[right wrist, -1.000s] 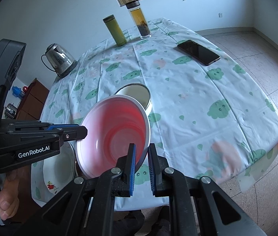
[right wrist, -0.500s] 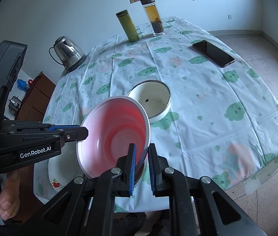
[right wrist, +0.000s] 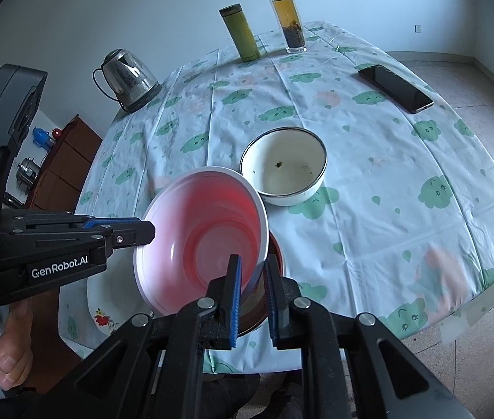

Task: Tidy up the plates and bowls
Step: 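Lower the pink plastic bowl into the steel bowl with both grippers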

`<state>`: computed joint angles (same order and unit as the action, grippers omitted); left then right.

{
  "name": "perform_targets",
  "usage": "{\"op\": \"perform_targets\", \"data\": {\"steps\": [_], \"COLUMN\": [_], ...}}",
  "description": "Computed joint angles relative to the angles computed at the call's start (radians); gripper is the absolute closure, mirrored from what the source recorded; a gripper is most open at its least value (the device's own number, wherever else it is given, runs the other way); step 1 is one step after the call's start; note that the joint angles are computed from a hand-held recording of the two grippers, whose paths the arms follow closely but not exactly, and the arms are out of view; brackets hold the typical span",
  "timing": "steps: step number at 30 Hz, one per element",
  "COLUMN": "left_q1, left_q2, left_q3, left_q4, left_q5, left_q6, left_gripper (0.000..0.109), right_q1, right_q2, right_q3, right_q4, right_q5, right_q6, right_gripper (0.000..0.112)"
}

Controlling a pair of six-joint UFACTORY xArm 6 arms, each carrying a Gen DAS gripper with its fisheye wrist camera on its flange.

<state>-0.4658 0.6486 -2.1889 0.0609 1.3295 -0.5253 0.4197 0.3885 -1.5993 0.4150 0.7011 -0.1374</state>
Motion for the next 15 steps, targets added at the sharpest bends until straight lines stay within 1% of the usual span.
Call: {"op": "perform_targets", "data": {"steps": [7,15], "left_q1": [0.004,0.008], "left_q2": [-0.021,-0.022], "left_q3": [0.056,0.078], "left_q4": [-0.007,-0.019], "left_q5": [-0.013,-0.017], "left_q6": [0.001,0.007], "left_gripper": [0.101,0.101], "right_q1": [0.010,0.014], "right_q2": [0.004,0.014], "right_q3": [0.004,-0.002], "right_q4": [-0.009,-0.022], "right_q5": [0.011,0.025], "right_q6": [0.009,0.021], "right_gripper": [0.097,0.097]}}
